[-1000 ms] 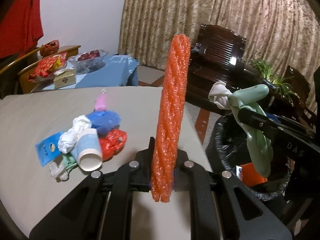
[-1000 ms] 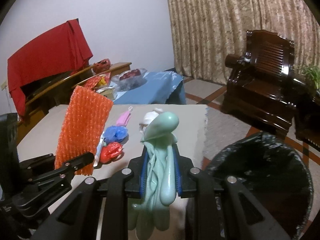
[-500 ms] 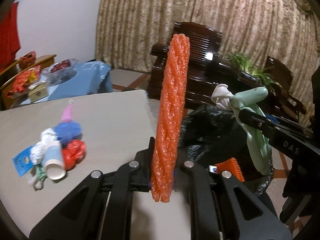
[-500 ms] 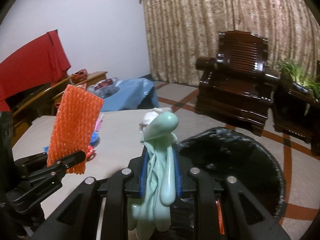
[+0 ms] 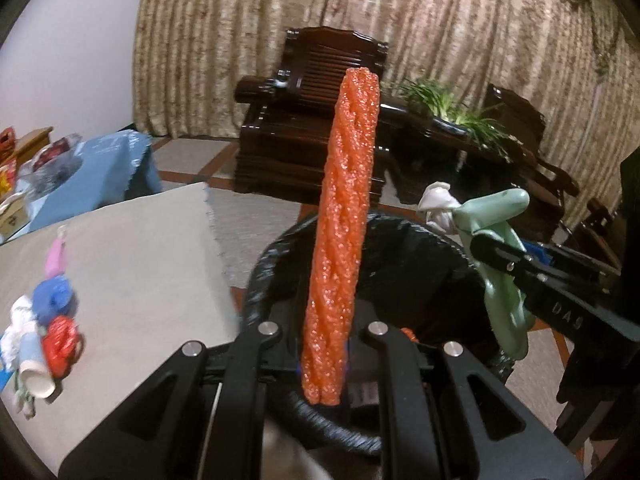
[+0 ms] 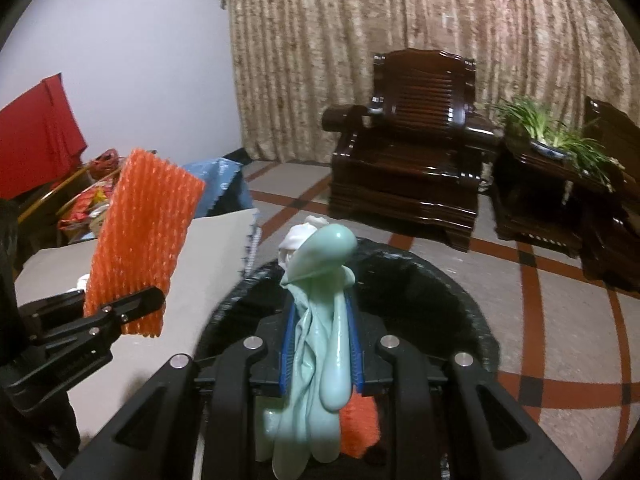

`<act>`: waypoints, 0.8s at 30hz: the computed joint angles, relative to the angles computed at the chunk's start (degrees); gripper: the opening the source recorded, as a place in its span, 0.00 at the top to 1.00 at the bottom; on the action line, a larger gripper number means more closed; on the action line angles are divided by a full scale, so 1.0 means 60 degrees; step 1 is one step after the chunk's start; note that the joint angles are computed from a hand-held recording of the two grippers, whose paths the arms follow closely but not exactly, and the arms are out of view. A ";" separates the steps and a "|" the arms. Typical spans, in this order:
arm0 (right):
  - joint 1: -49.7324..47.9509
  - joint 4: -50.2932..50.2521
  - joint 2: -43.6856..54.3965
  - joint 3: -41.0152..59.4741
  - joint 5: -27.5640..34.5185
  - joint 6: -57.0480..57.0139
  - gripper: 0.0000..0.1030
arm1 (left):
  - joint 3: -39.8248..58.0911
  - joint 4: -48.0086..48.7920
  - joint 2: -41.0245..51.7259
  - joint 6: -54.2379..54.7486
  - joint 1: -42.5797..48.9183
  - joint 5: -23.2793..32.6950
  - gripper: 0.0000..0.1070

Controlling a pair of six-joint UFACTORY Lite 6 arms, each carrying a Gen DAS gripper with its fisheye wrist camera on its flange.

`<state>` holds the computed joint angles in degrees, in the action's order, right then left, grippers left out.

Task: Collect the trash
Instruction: 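Carry the mesh and gloves over the bin and release both grippers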

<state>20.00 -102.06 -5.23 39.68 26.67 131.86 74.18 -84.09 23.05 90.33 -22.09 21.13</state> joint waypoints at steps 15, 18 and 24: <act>-0.0132 0.0372 -0.0580 -0.0862 0.0596 0.0164 0.06 | -0.0080 -0.0556 0.0259 0.0430 -0.0181 -0.0236 0.20; 0.0114 0.0661 -0.0483 -0.0664 0.0573 0.0062 0.06 | -0.0639 -0.0742 -0.0312 0.0736 0.0303 -0.0278 0.15; 0.0918 0.0824 -0.0002 0.0023 0.0709 0.0069 0.06 | -0.1589 -0.0573 -0.1404 0.0924 0.1795 -0.0062 0.14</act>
<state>25.50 -97.12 -5.24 39.82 30.92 132.27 64.65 -87.52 14.63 95.87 -11.32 20.75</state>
